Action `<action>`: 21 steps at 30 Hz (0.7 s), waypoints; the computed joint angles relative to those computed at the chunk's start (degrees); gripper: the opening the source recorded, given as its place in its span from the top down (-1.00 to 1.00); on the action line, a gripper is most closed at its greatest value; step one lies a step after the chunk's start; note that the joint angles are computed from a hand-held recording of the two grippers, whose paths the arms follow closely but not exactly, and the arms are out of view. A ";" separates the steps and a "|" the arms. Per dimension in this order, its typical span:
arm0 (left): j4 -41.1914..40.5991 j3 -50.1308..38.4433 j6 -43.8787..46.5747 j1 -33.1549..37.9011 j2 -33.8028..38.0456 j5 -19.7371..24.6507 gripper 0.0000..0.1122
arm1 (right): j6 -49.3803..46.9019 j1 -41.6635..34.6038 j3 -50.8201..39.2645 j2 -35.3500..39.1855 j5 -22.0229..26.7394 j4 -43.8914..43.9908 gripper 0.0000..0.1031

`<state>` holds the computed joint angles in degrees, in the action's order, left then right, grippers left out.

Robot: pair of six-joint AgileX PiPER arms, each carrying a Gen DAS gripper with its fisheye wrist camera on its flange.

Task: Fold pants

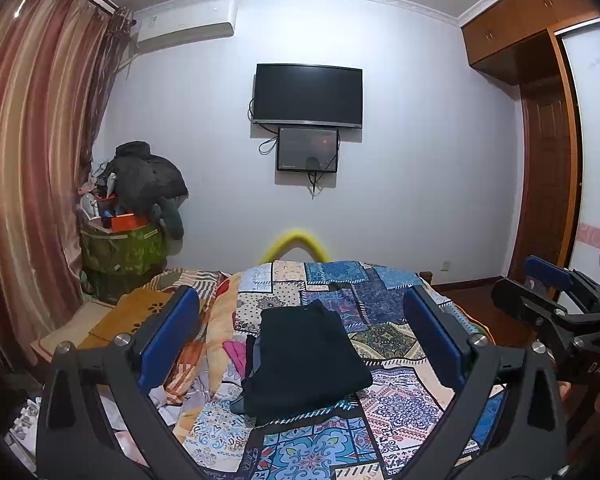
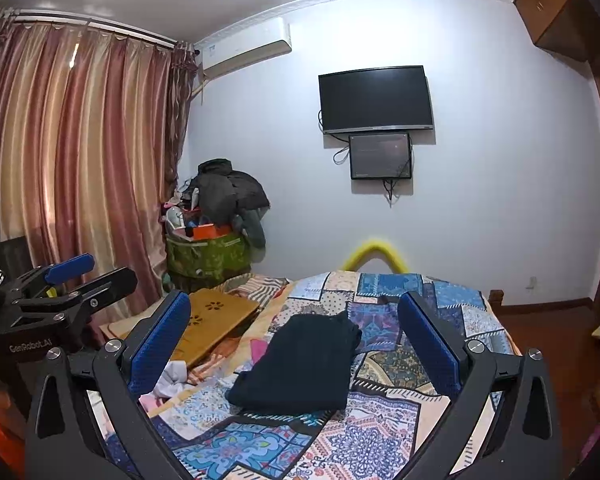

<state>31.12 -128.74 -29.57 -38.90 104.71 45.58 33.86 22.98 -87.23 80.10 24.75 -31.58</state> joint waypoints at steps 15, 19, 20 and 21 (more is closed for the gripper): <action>-1.62 1.75 0.86 0.65 -0.60 -0.92 -0.83 | -1.34 -0.20 -0.43 -0.64 1.13 1.98 -1.00; -1.64 2.04 0.75 0.65 -0.72 -1.08 -0.83 | -2.26 -0.40 -0.78 -0.77 1.58 3.19 -1.00; -1.86 2.09 0.86 0.72 -0.74 -1.15 -0.83 | -2.40 -0.38 -0.95 -0.69 1.67 3.31 -1.00; -2.01 2.14 0.94 0.78 -0.76 -1.22 -0.83 | -2.40 -0.39 -0.92 -0.63 1.59 3.34 -1.00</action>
<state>29.12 -126.60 -28.63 -38.11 103.94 44.35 31.46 22.59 -88.15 79.46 26.35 -28.24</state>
